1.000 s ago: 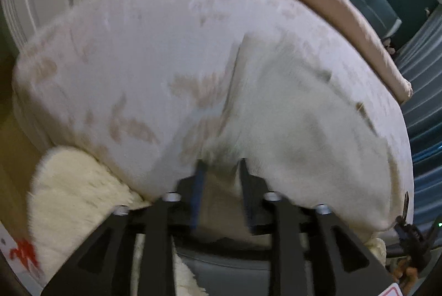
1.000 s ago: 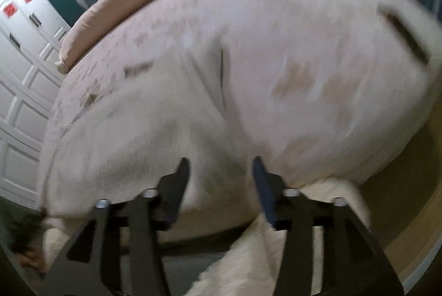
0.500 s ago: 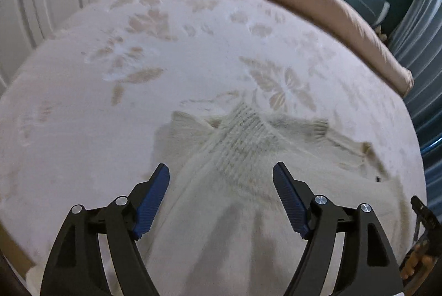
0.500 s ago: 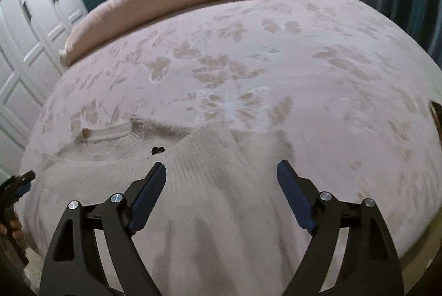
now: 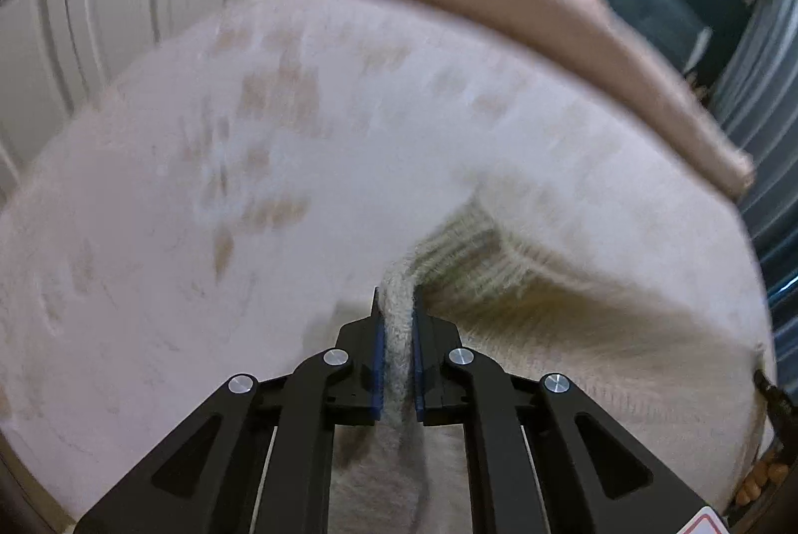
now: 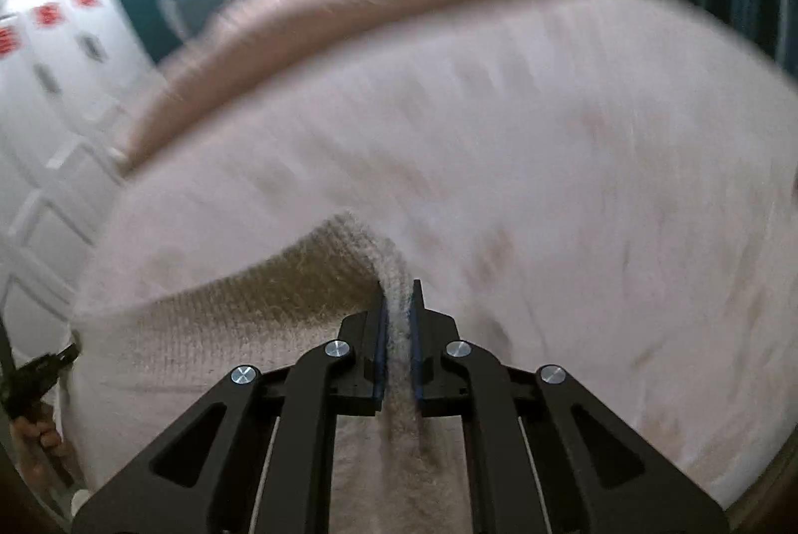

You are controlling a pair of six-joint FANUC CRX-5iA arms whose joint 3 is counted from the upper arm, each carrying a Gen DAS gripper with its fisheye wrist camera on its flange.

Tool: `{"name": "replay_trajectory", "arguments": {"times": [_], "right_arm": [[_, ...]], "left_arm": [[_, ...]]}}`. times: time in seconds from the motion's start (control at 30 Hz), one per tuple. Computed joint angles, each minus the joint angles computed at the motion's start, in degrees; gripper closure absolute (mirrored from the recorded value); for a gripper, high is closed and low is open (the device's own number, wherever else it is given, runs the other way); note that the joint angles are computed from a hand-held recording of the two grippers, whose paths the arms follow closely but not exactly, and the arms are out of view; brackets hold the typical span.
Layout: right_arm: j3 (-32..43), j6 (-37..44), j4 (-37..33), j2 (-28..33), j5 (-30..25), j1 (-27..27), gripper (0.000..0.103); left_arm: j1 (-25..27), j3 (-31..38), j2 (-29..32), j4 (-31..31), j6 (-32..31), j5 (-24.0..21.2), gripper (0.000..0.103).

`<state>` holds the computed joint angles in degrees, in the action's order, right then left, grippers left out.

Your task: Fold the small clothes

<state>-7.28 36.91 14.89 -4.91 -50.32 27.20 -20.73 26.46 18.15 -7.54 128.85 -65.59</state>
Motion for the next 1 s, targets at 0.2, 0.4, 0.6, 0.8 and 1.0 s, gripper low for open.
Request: {"name": "replay_trajectory", "arguments": {"times": [0.2,0.4,0.6,0.8,1.0], "right_arm": [[-5.45,-5.63,4.96,-4.55,6.92,1.46,0.096],[-2.35,-5.41,0.74,-1.53,1.31,1.12,0.089],[-7.35,-13.76,12.51,-9.59,1.25,15.46,0.087],[-3.94,-3.82,-1.22,-5.51,1.93,27.28,0.088],[-11.37,-11.37,2.56,-10.09,-3.5,26.99,0.103]], "left_arm": [[-1.73,-0.32,-0.62,-3.98,1.98,-0.23,0.097],[-4.13,3.17,0.94,-7.54,2.16,-3.83,0.086],[-12.03,2.62,-4.78,-13.0,4.74,-5.14,0.075],[-17.23,-1.41,-4.5,-2.98,3.24,-1.13,0.075],[-20.28,-2.6,-4.88,-11.4,4.66,-10.21,0.074]]}}
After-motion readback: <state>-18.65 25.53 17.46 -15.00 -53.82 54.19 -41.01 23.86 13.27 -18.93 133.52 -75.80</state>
